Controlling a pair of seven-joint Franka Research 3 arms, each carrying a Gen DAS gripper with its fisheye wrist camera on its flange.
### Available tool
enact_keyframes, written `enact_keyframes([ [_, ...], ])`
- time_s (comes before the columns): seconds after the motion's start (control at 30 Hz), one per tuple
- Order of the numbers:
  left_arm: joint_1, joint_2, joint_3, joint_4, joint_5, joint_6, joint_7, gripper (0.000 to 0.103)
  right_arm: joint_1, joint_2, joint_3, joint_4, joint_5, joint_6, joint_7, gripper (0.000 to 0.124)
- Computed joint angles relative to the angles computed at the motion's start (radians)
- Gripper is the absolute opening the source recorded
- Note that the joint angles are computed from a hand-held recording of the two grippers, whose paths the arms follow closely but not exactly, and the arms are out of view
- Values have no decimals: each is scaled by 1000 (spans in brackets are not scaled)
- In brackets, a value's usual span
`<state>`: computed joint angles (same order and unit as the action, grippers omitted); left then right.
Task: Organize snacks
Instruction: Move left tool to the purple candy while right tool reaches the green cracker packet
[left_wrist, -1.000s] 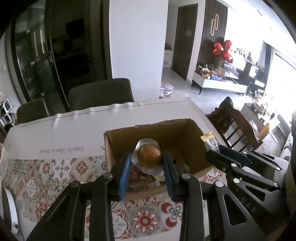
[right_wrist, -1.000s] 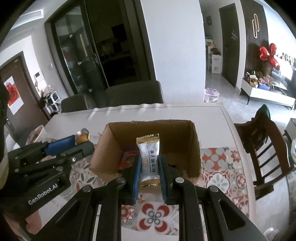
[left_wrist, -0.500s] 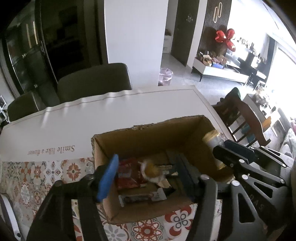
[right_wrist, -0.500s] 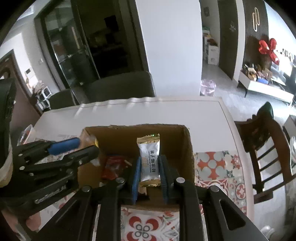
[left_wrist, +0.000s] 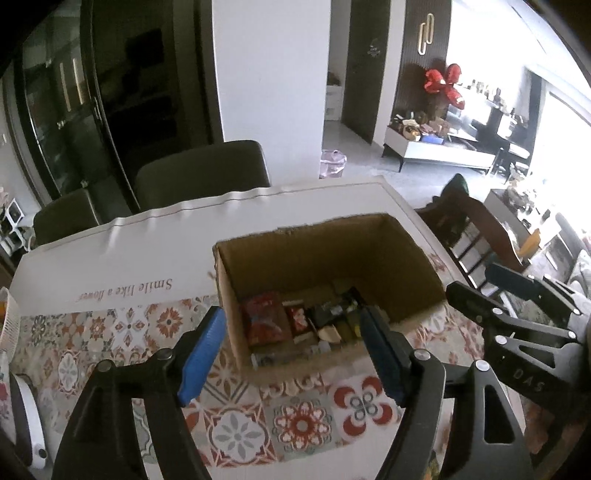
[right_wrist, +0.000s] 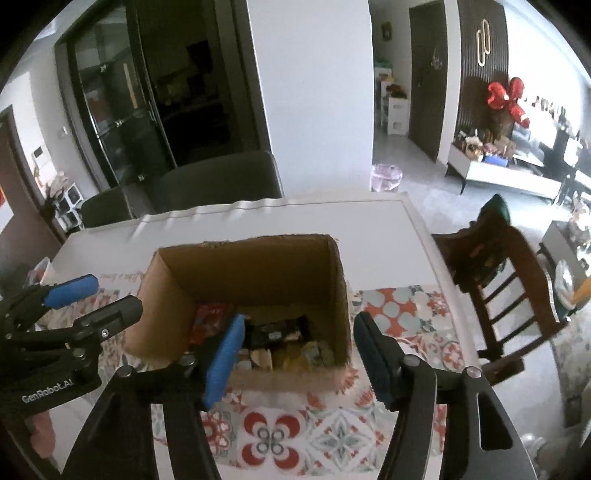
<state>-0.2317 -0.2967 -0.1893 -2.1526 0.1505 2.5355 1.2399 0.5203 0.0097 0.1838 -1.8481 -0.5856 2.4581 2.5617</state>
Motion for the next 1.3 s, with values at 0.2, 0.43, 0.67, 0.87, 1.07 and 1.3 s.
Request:
enact_keyframes([
  [0.2, -44, -137, 13, -134, -26, 26, 72, 74, 6, -111, 56, -101, -80, -47, 75, 63],
  [0.43, -106, -267, 34, -261, -60, 40, 130, 74, -2, -205, 115, -214, 6, -52, 107, 63],
  [0.67, -175, -355, 54, -364, -96, -11, 213, 74, -7, -273, 171, -298, 77, -114, 137, 62],
  [0.87, -221, -408, 68, -442, -138, -64, 284, 74, 22, -286, 199, -332, 158, -185, 122, 62],
  [1.07, -257, -428, 84, -499, -176, -74, 361, 74, 53, -283, 205, -369, 230, -219, 131, 62],
  [1.3, -289, -354, 103, -512, -231, -90, 487, 74, 93, -257, 182, -414, 350, -231, 75, 62],
])
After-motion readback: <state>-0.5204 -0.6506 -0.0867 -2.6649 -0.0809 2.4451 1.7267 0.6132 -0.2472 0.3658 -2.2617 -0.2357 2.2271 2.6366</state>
